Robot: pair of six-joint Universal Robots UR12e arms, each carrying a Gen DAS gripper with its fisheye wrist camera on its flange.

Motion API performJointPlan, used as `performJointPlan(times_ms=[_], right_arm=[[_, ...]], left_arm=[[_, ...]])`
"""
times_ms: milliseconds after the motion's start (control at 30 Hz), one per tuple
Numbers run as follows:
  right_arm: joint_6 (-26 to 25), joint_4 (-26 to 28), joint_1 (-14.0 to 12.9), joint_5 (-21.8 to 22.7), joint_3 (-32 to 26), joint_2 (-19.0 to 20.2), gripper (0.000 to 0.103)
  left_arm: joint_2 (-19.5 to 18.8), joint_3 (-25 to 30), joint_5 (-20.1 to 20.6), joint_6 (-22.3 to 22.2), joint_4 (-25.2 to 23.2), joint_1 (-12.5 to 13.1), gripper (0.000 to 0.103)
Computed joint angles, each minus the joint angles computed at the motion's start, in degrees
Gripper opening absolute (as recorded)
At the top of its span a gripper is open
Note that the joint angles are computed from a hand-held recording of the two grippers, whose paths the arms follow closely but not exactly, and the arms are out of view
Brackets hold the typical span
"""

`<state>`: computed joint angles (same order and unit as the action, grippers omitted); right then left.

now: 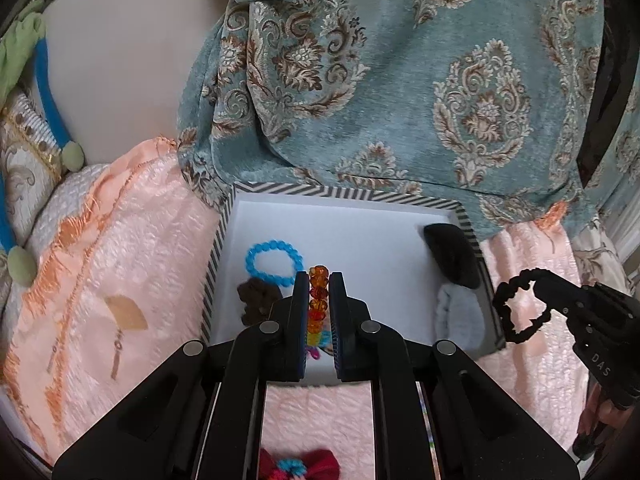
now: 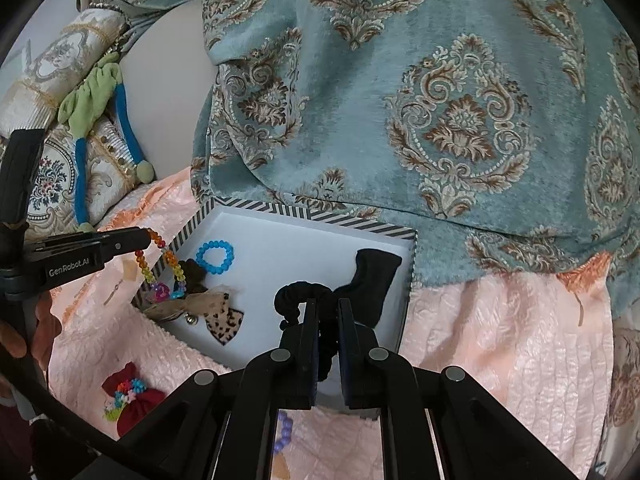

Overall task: Organize jewelry
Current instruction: 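Carry the orange bracelet and black scrunchie with both grippers over the box, then open both grippers to drop the bracelet and scrunchie into the box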

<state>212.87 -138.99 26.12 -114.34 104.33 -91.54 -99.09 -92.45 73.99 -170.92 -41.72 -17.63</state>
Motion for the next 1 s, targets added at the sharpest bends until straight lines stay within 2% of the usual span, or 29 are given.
performJointPlan(times_ms=[333, 633, 833, 1000], right_arm=[[-1.9, 0.2, -3.2, 2.5, -1.9, 2.1, 0.007], [-0.8, -2.1, -6.7, 7.6, -3.0, 5.3, 0.007], [0.5, -4.1, -8.6, 9.5, -3.2, 7.8, 0.007], [1.2, -3.6, -9.7, 9.0, -3.5, 9.4, 0.007]], left_arm=[[-4.1, 4.4, 1.1, -1.6, -1.2, -0.4, 0.009], [-9.0, 9.6, 1.6, -4.0, -1.8, -1.0, 0.009], [-12.3, 11.8, 5.1, -5.2, -1.3, -1.5, 0.009], [-14.4, 12.5, 8.4, -7.2, -1.5, -1.4, 0.009]])
